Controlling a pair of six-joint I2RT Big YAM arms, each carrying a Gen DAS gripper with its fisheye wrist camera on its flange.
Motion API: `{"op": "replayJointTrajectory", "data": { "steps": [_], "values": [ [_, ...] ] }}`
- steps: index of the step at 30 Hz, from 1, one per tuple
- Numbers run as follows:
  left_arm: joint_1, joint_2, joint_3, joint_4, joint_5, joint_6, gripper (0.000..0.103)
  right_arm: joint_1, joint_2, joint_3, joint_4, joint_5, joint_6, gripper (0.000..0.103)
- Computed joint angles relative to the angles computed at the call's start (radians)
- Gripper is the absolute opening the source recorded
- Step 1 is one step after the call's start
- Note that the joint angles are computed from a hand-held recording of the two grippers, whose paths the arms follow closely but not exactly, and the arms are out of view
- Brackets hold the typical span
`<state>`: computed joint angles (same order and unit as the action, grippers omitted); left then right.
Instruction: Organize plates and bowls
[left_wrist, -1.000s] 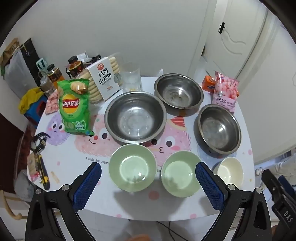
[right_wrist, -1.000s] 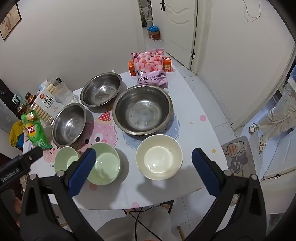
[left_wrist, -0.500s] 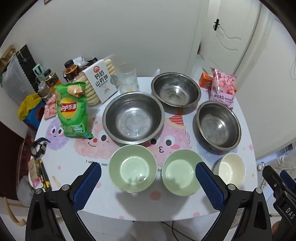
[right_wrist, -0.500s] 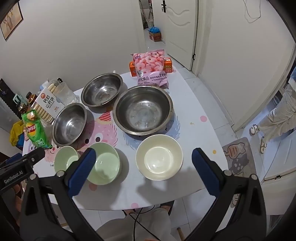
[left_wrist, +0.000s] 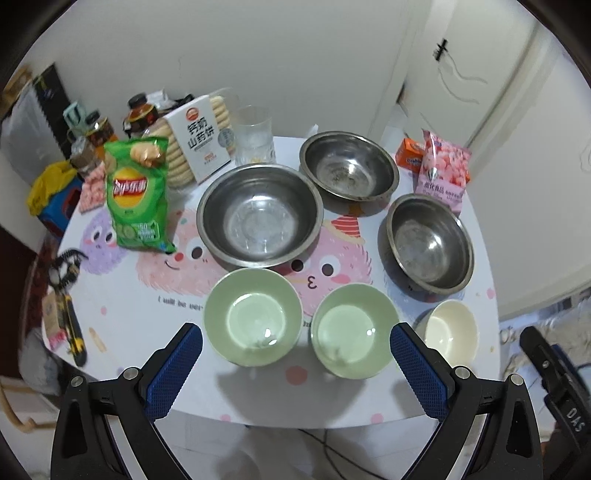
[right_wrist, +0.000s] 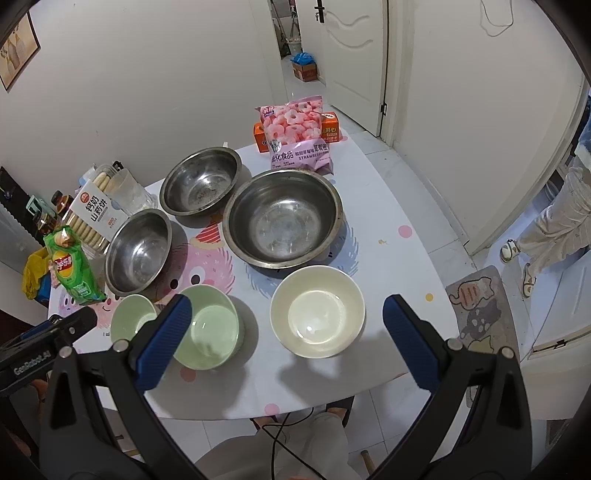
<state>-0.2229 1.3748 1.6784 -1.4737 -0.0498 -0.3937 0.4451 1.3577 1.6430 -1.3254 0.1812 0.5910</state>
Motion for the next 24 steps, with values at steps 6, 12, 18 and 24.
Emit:
{"op": "replayJointTrajectory", "data": {
  "steps": [6, 12, 18, 24],
  "values": [
    [-0.02, 0.012, 0.011, -0.011, -0.04, 0.025, 0.103, -0.007, -0.007, -0.013, 0.003, -0.003, 0.007, 0.103],
    [-0.029, 0.013, 0.011, 0.005, -0.041, 0.036, 0.103, -0.014, -0.021, -0.035, 0.015, -0.01, 0.009, 0.103],
    [-0.063, 0.032, 0.02, 0.006, -0.026, 0.064, 0.103, -0.026, -0.033, -0.055, 0.0, -0.004, 0.025, 0.103],
    [-0.13, 0.058, 0.043, 0.016, -0.034, 0.111, 0.103, -0.051, -0.058, -0.082, -0.026, 0.004, 0.044, 0.103]
  ]
}}
